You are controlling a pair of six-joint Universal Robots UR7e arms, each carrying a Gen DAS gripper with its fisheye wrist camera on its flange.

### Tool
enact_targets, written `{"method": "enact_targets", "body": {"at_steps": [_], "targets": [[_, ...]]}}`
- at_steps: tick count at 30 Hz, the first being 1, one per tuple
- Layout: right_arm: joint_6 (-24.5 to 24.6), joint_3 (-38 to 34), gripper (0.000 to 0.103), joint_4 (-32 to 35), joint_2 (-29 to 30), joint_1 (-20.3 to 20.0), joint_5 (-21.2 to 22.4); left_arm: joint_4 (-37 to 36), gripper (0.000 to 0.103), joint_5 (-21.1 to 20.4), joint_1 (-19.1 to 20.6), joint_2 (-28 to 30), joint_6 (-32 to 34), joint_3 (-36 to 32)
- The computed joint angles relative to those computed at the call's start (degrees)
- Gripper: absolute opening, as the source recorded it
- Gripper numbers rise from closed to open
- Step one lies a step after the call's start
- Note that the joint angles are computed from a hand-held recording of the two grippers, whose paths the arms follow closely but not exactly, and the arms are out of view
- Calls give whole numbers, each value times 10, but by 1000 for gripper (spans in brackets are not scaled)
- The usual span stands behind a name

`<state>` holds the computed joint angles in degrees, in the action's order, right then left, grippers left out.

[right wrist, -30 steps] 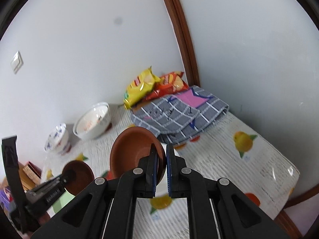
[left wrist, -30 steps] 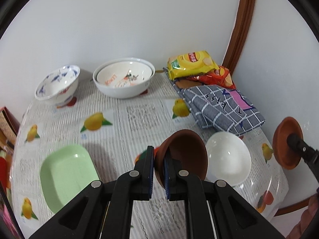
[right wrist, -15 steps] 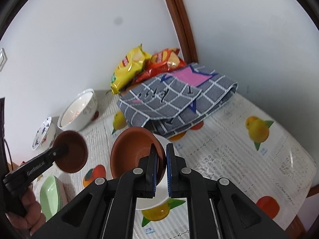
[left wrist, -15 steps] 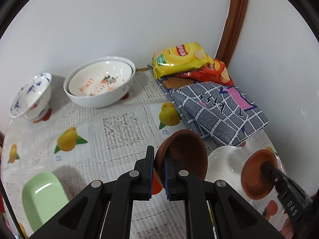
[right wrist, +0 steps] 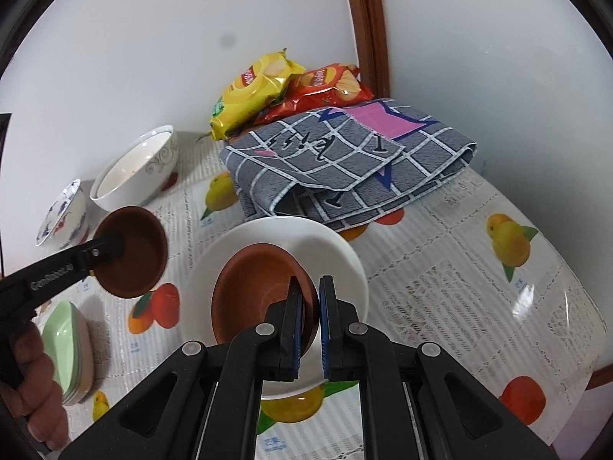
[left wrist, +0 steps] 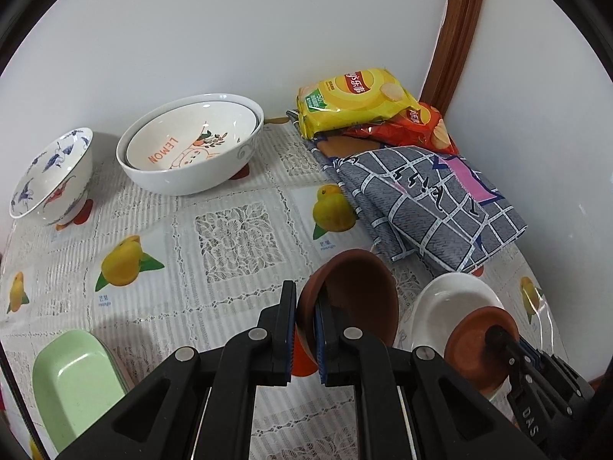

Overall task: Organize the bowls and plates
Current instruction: 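Lower the right gripper's brown clay bowl into the white bowl while the left gripper holds another brown bowl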

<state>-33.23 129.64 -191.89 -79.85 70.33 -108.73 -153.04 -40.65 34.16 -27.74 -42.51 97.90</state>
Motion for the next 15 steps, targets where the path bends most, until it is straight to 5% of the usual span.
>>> {"method": "enact_targets", "body": {"at_steps": [10, 15], "targets": [[4, -12, 8, 0, 15, 1, -14, 1, 9, 0, -1, 1, 3, 1], [-21, -22, 8, -32, 46, 13, -54, -6, 9, -8, -3, 2, 10, 1]]}}
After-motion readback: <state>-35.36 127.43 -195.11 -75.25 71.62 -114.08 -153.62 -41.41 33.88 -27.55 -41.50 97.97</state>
